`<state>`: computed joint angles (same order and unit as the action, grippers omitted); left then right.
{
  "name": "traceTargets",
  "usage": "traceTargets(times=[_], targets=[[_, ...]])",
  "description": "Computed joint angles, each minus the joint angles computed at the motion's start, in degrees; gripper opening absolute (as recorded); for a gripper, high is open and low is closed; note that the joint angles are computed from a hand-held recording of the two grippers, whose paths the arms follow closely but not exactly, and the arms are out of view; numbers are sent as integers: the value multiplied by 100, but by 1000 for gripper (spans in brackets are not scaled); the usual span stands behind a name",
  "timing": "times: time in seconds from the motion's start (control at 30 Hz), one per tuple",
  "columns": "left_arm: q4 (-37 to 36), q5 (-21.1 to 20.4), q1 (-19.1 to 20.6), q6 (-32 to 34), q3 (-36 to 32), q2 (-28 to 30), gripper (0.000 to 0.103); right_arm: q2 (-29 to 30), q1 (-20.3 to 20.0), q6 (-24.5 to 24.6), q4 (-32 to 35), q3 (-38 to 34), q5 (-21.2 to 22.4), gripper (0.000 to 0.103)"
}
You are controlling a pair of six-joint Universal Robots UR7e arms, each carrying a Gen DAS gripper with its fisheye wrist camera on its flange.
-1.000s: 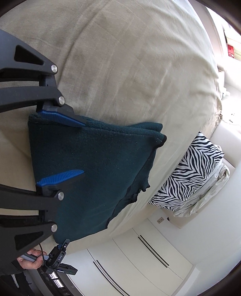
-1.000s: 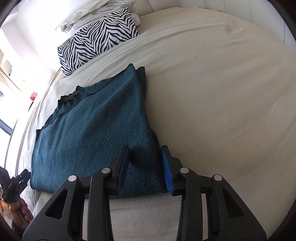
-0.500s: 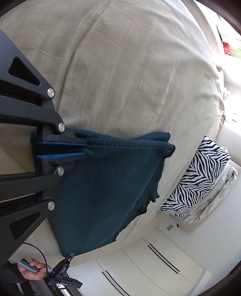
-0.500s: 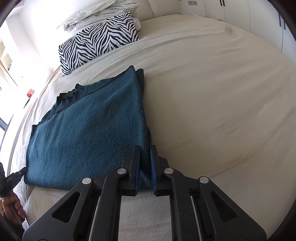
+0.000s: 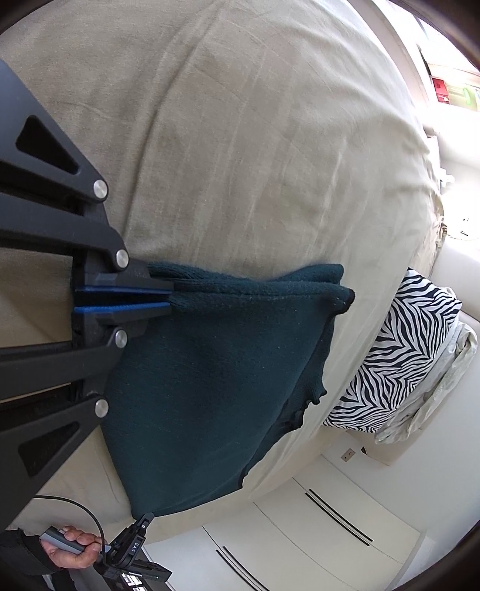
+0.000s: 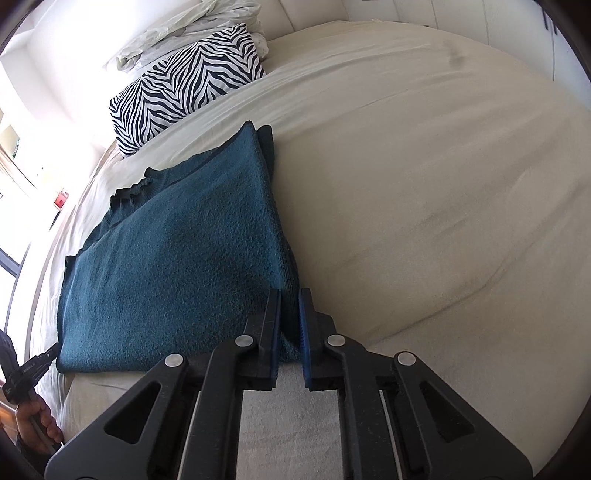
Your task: Fold small clothes
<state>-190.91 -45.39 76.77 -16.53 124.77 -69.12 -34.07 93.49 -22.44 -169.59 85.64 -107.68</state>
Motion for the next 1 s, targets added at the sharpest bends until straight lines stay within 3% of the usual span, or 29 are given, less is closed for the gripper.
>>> traceTargets(times=[0.13,0.17,0.2,0.27,0.3,0.33,0.37,0.53,0.63,0.67,0.73,0.8,0.87,1.0], targets=[[-61,703,-432,191,38,-41,6,-137,76,359,102,18,-99,10],[-180,938,-569,378,16,-12,13,-166,126,365,-39,56,-171,13],[-266,1041,-655,559,-48,12,29,-189,178,327,-215,94,-201,17],[-352,1227,-750,919,-303,142,55,-217,278,275,-389,92,-79,34],[-376,1247,-747,1147,-488,243,58,-195,338,313,-388,27,-11,41],[-160,1217,-707,1249,-727,336,58,-156,381,375,-380,-46,160,57],[206,1161,-630,1266,-1005,439,59,-96,413,440,-275,-163,411,62],[1430,1150,-259,1361,-2406,1227,58,729,552,909,1432,-1519,1782,62],[2054,1374,-103,1262,-2981,1624,59,1519,679,1195,2434,-2598,2087,60],[2279,1273,-16,1130,-3095,1679,59,1769,701,1255,2777,-2947,2256,60],[2010,1092,103,1196,-3110,1751,65,2280,727,1319,3527,-3696,2550,60],[1752,862,177,1253,-3048,1733,66,2696,785,1455,3784,-4255,2361,60],[1612,872,172,1388,-3013,1758,67,2927,751,1532,3766,-4575,2313,52],[1485,891,161,1483,-2981,1780,67,2927,507,1924,3486,-4672,2801,44]])
